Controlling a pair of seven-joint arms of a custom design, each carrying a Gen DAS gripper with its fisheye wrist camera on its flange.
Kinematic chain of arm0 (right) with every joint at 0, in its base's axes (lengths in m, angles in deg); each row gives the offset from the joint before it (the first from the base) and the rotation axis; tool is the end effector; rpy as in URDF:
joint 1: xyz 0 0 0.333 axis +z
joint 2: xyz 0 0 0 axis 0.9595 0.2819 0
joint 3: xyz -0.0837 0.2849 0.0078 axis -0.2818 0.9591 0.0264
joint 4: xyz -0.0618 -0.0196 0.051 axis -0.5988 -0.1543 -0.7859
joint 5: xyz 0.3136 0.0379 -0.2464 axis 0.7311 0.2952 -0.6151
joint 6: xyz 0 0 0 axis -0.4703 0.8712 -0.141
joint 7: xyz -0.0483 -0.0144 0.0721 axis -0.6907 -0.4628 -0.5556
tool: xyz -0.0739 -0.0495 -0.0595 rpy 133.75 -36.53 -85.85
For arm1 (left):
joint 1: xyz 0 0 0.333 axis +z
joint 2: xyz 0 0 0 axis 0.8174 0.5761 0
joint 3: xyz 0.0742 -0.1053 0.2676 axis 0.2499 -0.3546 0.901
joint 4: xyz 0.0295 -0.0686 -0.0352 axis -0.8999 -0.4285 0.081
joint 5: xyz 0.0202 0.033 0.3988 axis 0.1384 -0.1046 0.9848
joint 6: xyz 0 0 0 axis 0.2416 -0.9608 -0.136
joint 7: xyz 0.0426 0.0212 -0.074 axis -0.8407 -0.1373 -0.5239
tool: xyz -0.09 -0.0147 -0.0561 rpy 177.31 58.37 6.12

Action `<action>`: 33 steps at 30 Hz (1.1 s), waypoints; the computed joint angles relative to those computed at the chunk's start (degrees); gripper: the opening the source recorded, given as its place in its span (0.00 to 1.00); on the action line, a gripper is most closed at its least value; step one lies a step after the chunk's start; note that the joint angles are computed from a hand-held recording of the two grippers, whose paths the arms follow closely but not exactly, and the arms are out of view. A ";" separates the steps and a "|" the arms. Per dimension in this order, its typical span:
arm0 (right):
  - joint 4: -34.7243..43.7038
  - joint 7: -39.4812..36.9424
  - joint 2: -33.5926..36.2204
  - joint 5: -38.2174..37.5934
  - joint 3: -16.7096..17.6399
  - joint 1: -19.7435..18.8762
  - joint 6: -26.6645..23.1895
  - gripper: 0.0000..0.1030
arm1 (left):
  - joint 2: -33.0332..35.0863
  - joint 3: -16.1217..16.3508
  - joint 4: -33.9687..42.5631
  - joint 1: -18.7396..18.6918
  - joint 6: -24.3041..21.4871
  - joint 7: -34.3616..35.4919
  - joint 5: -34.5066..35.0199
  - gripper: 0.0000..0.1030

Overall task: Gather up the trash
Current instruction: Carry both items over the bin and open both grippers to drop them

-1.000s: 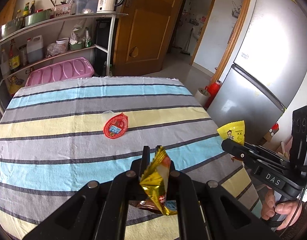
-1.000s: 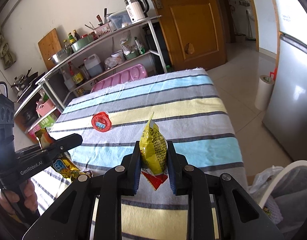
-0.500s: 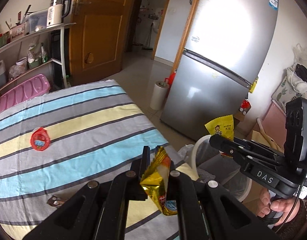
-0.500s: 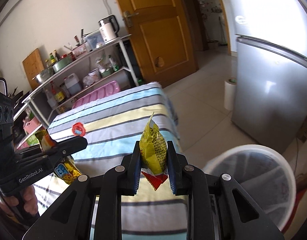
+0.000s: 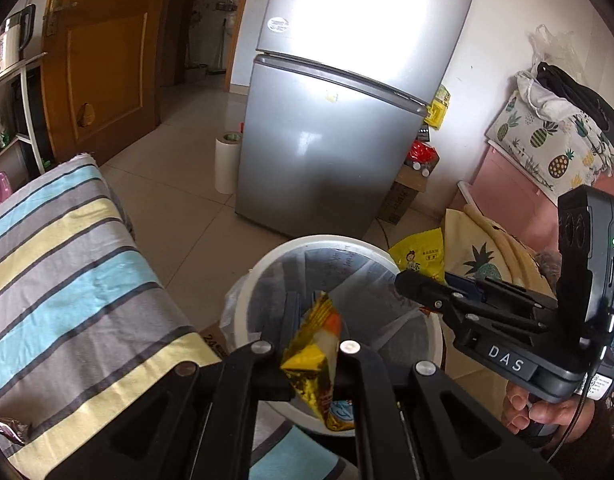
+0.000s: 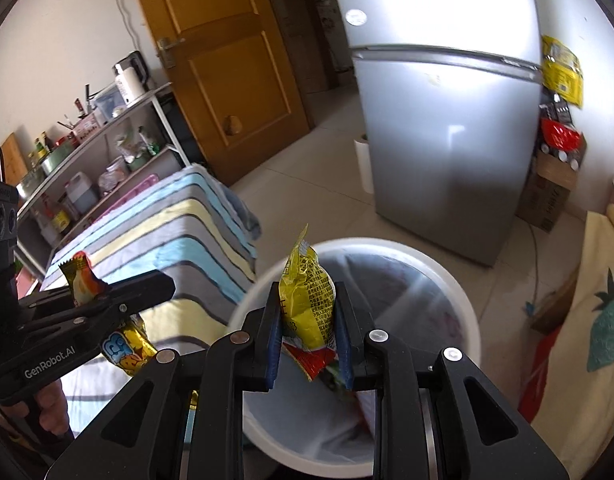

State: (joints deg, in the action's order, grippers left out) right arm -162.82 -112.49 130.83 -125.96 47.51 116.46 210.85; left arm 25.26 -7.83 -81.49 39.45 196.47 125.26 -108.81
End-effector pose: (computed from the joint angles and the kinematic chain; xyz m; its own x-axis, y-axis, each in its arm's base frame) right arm 0.5920 0.4836 0.3134 -0.3991 -0.8876 -0.2299 -0.5888 0.4403 -0.6779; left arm 0.7118 -0.3645 0.3252 -0.7956 -0.5575 0.2369 -0.5488 0.4977 -0.6717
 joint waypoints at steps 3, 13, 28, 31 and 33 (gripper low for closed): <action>-4.79 1.40 -2.14 0.40 0.36 -0.76 1.02 0.23 | 1.88 1.16 2.58 -2.36 -1.47 -1.77 2.24 0.05; -10.35 1.74 -2.95 4.22 2.61 -4.25 3.45 0.23 | 10.87 4.50 15.50 -7.60 -8.20 -10.36 10.63 0.06; -10.95 3.74 -2.59 5.16 2.21 -4.09 3.23 0.50 | 12.39 4.13 17.89 -6.65 -9.68 -12.27 12.57 0.52; -10.60 3.95 -2.61 4.76 2.09 -3.72 2.95 0.50 | 9.88 3.48 13.97 -5.43 -7.95 -11.38 11.49 0.52; -9.94 4.22 -2.52 4.38 1.94 -3.22 2.03 0.50 | 7.69 3.03 10.41 -4.47 -5.86 -10.05 10.46 0.55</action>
State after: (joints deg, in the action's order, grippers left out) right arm -172.75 -108.28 128.31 -121.58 49.45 113.23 212.88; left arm 32.94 -4.81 -71.08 34.97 190.60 115.21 -98.35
